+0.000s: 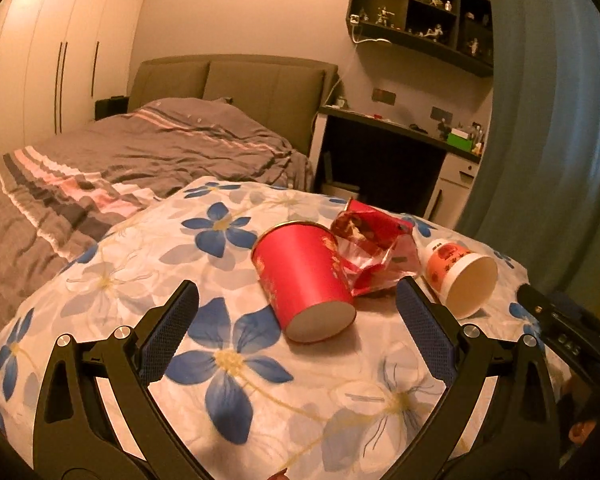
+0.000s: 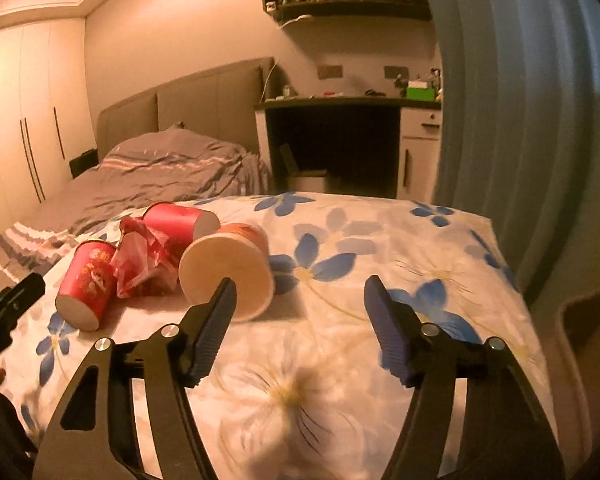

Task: Collect trash
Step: 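Move both tools back over the bed toward the red and white cups, then grasp the red paper cup with the left tool while the right tool grasps a white cup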

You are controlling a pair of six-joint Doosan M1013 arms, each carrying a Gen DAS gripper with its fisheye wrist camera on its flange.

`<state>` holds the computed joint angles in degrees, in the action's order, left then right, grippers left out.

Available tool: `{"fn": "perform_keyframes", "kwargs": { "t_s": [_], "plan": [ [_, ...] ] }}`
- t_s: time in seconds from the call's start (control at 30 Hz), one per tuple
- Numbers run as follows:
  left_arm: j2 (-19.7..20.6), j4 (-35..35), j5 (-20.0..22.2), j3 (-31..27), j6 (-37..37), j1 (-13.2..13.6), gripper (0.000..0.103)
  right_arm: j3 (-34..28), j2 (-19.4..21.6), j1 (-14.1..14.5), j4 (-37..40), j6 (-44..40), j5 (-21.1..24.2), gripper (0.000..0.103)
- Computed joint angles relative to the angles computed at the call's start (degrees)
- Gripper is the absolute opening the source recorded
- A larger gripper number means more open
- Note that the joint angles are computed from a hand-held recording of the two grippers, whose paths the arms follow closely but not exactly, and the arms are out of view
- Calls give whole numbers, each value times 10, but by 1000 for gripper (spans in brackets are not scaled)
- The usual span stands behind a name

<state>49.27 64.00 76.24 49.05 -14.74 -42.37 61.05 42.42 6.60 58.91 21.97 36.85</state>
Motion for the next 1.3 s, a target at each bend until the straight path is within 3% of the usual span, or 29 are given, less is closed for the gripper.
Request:
{"fn": "perform_keyframes", "kwargs": {
  "t_s": [0.2, 0.37, 0.63, 0.9, 1.13, 1.3],
  "plan": [
    [-4, -27, -38, 4, 1, 13, 97, -50, 25, 17, -74, 62, 19, 51],
    [-8, -54, -68, 11, -6, 25, 97, -73, 37, 25, -109, 82, 34, 33],
    [-13, -85, -100, 20, -10, 38, 92, -78, 41, 26, -115, 85, 45, 12],
    [-25, -108, -150, 46, -14, 46, 62, -70, 37, 24, -100, 65, 47, 4],
    [-34, -90, -156, 66, -39, 40, 60, -47, 25, 19, -73, 38, 35, 4],
    [-39, -66, -132, 74, -58, 27, 60, -19, 9, 9, -41, 14, 25, 4]
  ]
}}
